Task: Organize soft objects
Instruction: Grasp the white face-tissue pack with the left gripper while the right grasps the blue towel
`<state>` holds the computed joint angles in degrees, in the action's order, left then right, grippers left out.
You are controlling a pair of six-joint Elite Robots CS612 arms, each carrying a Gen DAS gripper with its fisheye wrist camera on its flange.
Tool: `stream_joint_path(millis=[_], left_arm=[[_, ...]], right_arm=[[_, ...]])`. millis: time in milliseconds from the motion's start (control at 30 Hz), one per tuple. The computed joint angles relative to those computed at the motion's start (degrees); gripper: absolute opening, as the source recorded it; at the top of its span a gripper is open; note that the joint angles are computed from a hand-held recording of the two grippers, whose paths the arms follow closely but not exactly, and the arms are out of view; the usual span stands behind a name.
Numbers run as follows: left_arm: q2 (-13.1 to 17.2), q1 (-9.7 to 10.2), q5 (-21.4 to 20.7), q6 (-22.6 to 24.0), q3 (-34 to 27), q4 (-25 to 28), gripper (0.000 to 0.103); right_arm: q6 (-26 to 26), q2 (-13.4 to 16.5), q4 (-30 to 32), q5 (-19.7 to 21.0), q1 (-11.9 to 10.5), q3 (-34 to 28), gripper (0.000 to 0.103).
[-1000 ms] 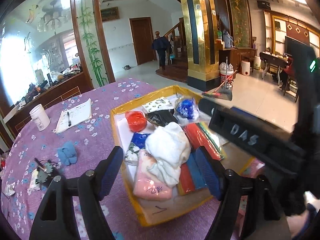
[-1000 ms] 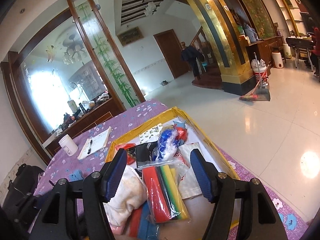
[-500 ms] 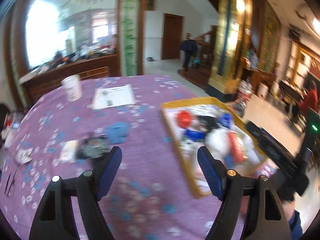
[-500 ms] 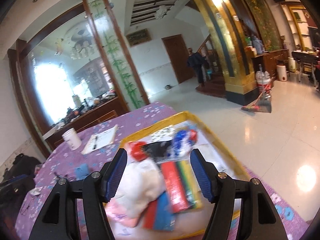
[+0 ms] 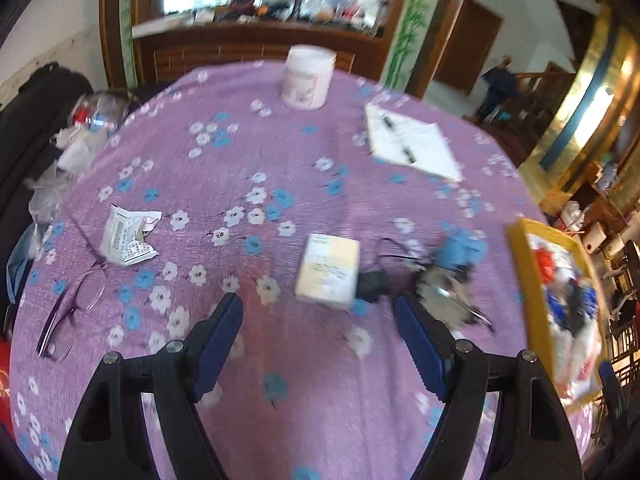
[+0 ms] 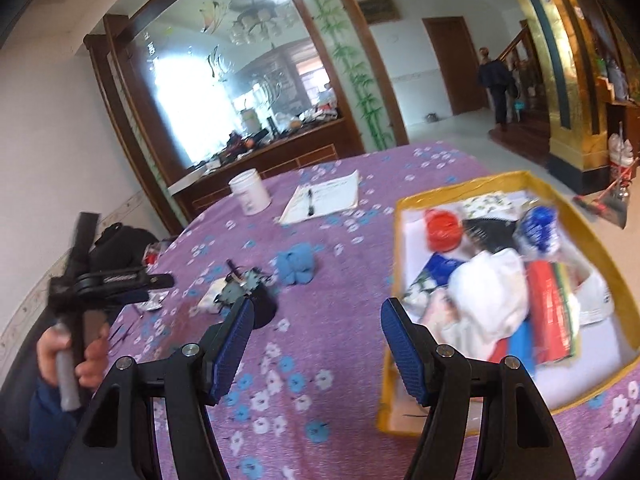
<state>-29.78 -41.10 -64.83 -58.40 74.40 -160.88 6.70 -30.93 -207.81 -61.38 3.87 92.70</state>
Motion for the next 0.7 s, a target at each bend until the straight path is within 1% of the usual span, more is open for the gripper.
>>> stream_joint_path(millis=[67,133,233,300,433,467,500,533,567,633,700], left_arm=[[0.92,0.89,-1.49,-0.81,-1.65,2.95,0.078],[2.45,1.77,-3.7,-0.25,-4.13,4.88,0.078],[4.06,2.41,-5.3,0.01,-6.48,5.9,0.078],[4.97,2.39,-5.35,1.12,-7.8,6.25,0.078],[6.14,2.23,-3.75,1.74,-9.36,6.67,0.076],[6.42,2.16,-3.29,1.98,-9.81,7.08,0.068],[6.72,2.2,-3.25,2.3,-10.35,7.74,0.05],[7.16,2.37,-3.9,2.65,-11.02,8.42,0.042],[7.53,2.49,-4.18,2.87,-11.53,8.8,0.039],[7.75,2.1,-1.86,3.97,-11.62,8.53,0.038],[7.79,1.83,-0.62,4.09,-11.47,8.24,0.035]], right_arm=[[-0.77,0.02,1.21,0.36,0.41,-0.19,0.07],[-1.76,-0.06,1.84,0.28,0.72,-0.14,0.07],[-2.94,-0.21,2.82,-0.15,1.06,-0.3,0.07],[-3.3,-0.33,3.72,-0.08,1.18,-0.5,0.07],[-3.43,-0.41,6.57,0.1,1.53,-1.91,0.07],[-3.25,-0.37,7.76,0.51,1.64,-2.55,0.07],[-3.09,-0.35,8.63,0.7,1.74,-3.02,0.07],[-2.79,-0.3,10.1,0.74,1.91,-3.84,0.07],[-2.6,-0.26,12.11,0.59,2.15,-4.9,0.07],[-2.44,0.05,16.2,0.74,2.55,-7.28,0.071],[-1.93,0.89,21.93,0.81,3.06,-10.96,0.071]])
